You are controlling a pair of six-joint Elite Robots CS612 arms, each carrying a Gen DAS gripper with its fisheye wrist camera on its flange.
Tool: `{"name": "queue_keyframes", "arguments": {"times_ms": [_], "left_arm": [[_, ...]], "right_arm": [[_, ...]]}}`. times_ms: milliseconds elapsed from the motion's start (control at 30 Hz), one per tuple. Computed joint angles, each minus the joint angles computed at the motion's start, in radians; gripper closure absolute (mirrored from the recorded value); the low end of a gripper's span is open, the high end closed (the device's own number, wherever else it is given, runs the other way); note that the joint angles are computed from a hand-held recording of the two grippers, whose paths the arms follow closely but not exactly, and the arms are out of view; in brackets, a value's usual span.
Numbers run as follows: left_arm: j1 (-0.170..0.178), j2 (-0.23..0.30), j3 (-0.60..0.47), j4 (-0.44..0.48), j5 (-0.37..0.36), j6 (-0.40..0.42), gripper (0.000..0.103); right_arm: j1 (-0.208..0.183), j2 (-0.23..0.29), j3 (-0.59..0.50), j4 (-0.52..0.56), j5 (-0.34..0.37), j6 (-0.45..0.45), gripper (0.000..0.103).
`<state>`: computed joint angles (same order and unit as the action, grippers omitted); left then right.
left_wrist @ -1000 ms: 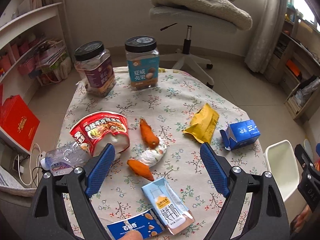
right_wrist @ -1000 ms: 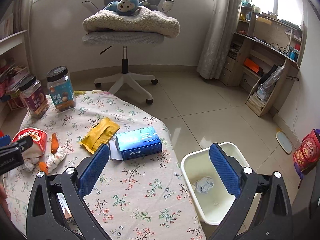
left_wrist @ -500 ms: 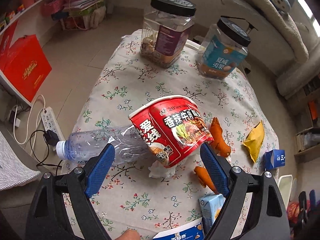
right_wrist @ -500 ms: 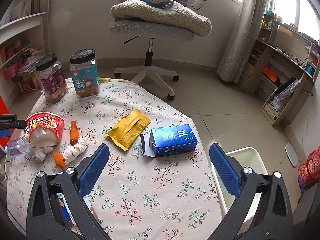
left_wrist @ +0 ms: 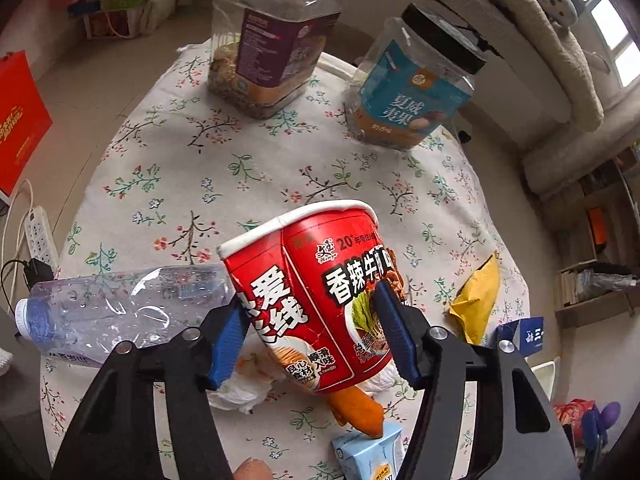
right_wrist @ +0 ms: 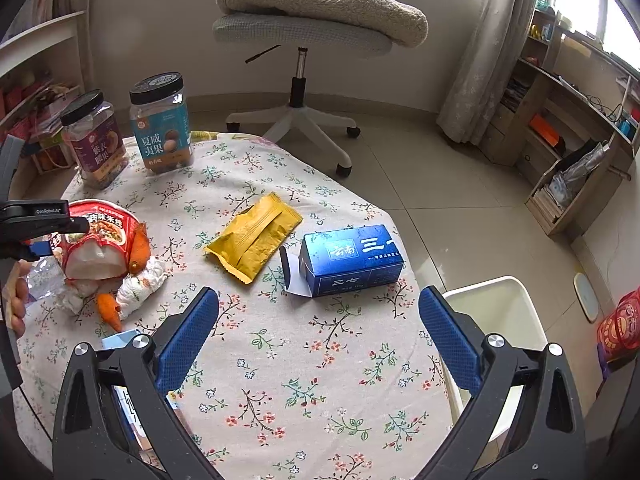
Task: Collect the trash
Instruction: 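Return to the table and grasp the red drink carton with the left tool, then grasp the white milk carton with the right tool while the left holds the red carton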
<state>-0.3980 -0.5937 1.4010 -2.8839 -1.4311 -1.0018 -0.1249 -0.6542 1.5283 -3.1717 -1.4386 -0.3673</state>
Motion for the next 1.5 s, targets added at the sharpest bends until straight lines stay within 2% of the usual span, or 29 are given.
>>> {"name": "queue_keyframes", "arguments": {"times_ms": [167,233,333,433,600,800,833,867,900,933,1067,1200,1333,1500], "left_arm": [[-0.026,-0.021,0.013,-0.036,0.026,0.096,0.063],[-0.034,-0.039,0.037,-0.076,0.034,0.119,0.086],[-0.051,-0.079,0.085,-0.113,0.096,0.132,0.086],[-0.055,-0.103,0.119,-0.153,0.086,0.151,0.086],[-0.06,-0.132,0.172,-0.204,0.115,0.135,0.086],[-0.075,-0.158,0.214,-0.265,0.147,0.153,0.086],[-0.077,-0.159,0.215,-0.265,0.149,0.16,0.086],[-0.08,-0.159,0.215,-0.265,0.151,0.168,0.086],[-0.082,-0.159,0.214,-0.263,0.154,0.174,0.086],[-0.084,-0.158,0.212,-0.261,0.159,0.18,0.086],[-0.088,-0.159,0.214,-0.262,0.178,0.187,0.086],[-0.089,-0.161,0.22,-0.285,0.192,0.187,0.086],[-0.103,-0.162,0.217,-0.289,0.239,0.204,0.086],[-0.13,-0.158,0.209,-0.289,0.325,0.23,0.086]], "right_arm": [[0.004,-0.004,0.004,0.045,0.029,-0.029,0.007],[0.006,-0.01,0.005,0.101,0.06,-0.069,0.007],[0.015,-0.017,-0.001,0.262,0.111,-0.155,0.007],[0.032,-0.017,-0.008,0.405,0.136,-0.222,0.007],[0.056,-0.008,-0.016,0.516,0.162,-0.266,0.007],[0.083,0.023,-0.047,0.564,0.114,-0.258,0.008],[0.087,0.03,-0.055,0.581,0.108,-0.258,0.01],[0.09,0.035,-0.063,0.601,0.103,-0.26,0.017],[0.093,0.041,-0.073,0.622,0.098,-0.263,0.036],[0.093,0.045,-0.081,0.647,0.102,-0.264,0.045],[0.082,0.032,-0.081,0.648,0.15,-0.233,0.048],[0.056,0.0,-0.056,0.553,0.233,-0.17,0.048],[0.028,-0.02,-0.032,0.38,0.296,-0.085,0.048],[-0.003,-0.023,-0.015,0.155,0.33,0.037,0.048]]}}
